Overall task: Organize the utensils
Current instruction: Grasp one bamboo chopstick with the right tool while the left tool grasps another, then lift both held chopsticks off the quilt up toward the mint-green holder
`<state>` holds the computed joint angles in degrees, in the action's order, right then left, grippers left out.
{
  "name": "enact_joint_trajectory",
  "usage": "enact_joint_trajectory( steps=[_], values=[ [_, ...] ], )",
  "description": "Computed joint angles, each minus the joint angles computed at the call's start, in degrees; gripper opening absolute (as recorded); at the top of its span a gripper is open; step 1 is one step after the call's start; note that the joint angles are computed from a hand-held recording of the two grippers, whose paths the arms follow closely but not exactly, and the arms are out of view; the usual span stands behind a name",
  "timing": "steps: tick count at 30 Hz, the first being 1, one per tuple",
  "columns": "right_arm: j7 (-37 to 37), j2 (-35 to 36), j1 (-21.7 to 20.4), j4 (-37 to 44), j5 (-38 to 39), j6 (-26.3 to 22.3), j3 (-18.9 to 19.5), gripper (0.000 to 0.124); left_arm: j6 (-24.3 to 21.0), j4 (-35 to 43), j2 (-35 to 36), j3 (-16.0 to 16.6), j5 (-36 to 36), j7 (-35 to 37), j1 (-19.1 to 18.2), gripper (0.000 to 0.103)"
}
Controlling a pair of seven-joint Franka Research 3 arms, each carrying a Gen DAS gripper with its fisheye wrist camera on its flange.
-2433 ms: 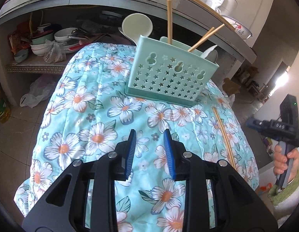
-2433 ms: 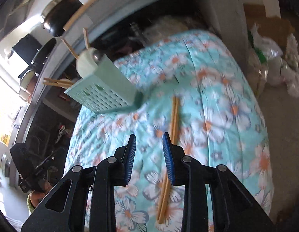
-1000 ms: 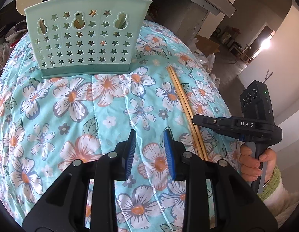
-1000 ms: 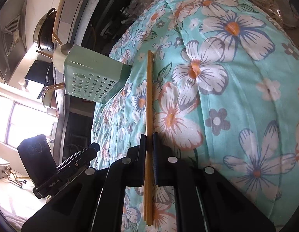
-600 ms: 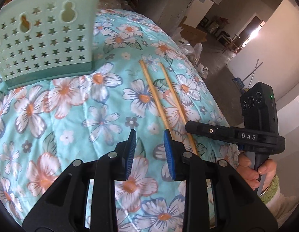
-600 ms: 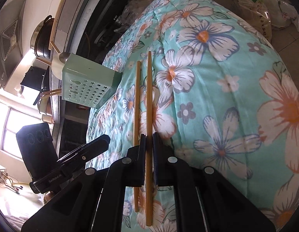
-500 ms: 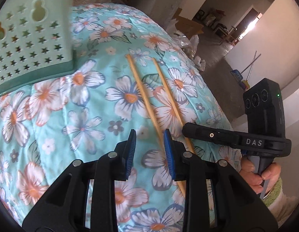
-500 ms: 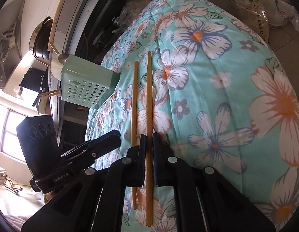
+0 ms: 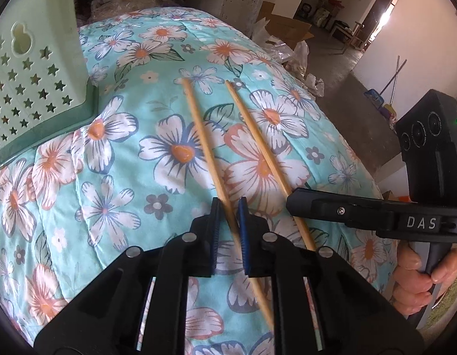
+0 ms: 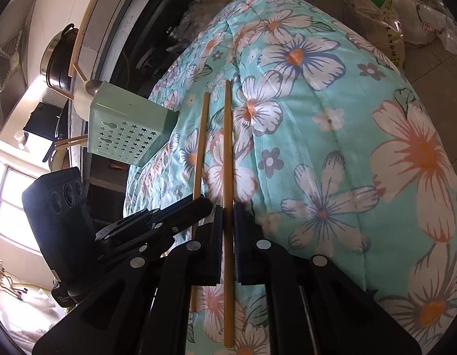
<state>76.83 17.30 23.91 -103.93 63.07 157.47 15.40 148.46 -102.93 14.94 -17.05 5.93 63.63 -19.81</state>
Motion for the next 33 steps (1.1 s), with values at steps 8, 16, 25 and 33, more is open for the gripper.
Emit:
enact_joint_trajectory(
  steps=[8, 16, 25, 33],
  values=[
    [2.42, -0.01, 1.18, 0.64, -4.33, -0.76, -0.3, 0.007, 5.88, -13.36, -10.63, -0.72, -12.94, 2.33, 3.43, 0.005],
    [3.5, 2.37, 3.18, 5.16, -11.94, -4.57, -0.15, 0.007, 8.71, -30.39, -26.21, 3.61, -14.72, -7.23, 3.12, 0.005],
    [12.6, 5.24, 8.71, 12.08, -32.93, -10.54, -3.7, 0.009, 6.58, -33.67, -30.83, 6.98, -11.47, -9.86, 2.83, 0.015],
    [17.07, 9.05, 9.51, 20.0, -41.6, -12.12, -4.9, 0.023, 5.15, -25.19, -23.83, 6.86, -7.04, -4.05, 4.24, 0.02]
  ],
)
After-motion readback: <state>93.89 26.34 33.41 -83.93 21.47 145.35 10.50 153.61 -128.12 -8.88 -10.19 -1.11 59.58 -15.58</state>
